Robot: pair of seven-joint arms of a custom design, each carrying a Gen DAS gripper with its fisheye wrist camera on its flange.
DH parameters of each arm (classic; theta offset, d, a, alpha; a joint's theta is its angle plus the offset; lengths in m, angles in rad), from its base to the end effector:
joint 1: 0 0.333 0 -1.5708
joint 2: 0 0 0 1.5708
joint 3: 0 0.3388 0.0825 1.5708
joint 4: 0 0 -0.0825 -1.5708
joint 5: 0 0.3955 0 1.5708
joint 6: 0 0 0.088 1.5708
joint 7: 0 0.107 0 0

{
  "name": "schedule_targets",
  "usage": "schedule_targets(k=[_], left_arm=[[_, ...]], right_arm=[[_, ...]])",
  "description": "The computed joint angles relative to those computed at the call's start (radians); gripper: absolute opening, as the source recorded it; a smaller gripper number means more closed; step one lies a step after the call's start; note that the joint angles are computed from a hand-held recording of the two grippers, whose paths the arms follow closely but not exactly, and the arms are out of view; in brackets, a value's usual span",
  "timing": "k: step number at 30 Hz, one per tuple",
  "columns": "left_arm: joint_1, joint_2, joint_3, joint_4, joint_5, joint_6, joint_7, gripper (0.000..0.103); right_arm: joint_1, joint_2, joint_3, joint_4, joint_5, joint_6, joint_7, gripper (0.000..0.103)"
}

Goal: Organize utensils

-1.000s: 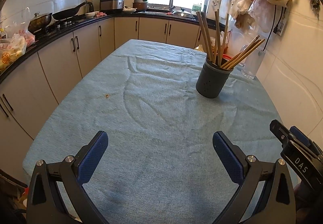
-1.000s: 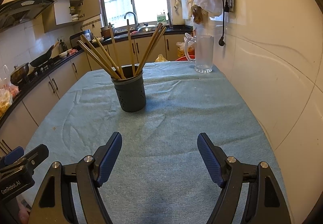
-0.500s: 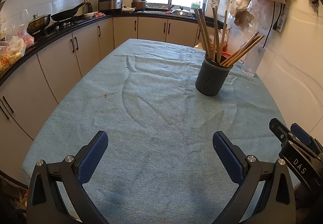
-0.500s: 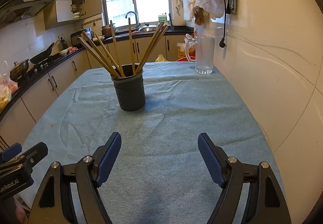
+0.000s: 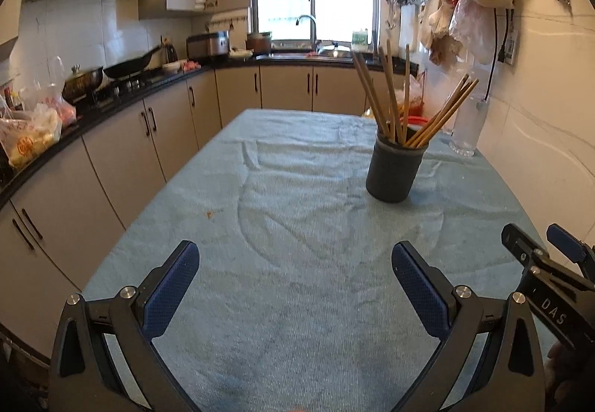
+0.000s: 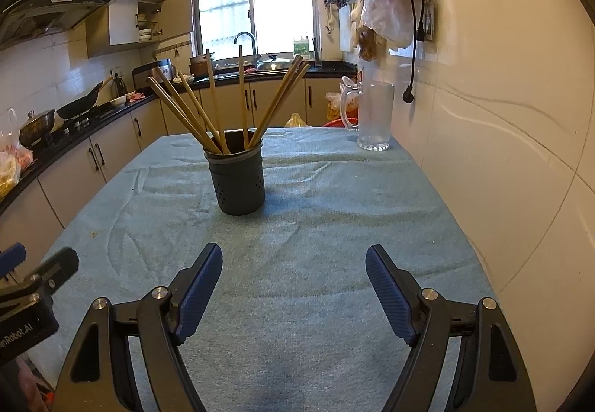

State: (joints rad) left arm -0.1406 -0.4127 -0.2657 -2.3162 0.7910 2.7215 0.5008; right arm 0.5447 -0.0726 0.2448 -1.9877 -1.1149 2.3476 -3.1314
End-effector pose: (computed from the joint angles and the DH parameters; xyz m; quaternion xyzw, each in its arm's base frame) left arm 0.4233 -0.2298 0.5956 -0.6323 0.6107 -0.3277 0.3463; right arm 0.4192 0.4094 0.5674 -0.5753 0.6558 -0.3497 0.3416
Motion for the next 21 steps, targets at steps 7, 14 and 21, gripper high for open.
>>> schedule_targets(k=[7, 14, 21], left_arm=[[0.062, -0.023, -0.045, 0.001, 0.143, 0.041, -0.131, 0.103], [0.104, -0.036, -0.078, 0.009, 0.263, 0.066, -0.226, 0.103], [0.106, -0.039, -0.074, 0.014, 0.322, 0.08, -0.282, 0.103]], right_arm=[[0.007, -0.007, 0.009, -0.003, -0.075, -0.028, 0.031, 0.086], [-0.007, -0.041, 0.016, -0.032, -0.162, -0.01, 0.121, 0.087], [-0.018, -0.055, 0.022, -0.044, -0.197, -0.008, 0.159, 0.088]])
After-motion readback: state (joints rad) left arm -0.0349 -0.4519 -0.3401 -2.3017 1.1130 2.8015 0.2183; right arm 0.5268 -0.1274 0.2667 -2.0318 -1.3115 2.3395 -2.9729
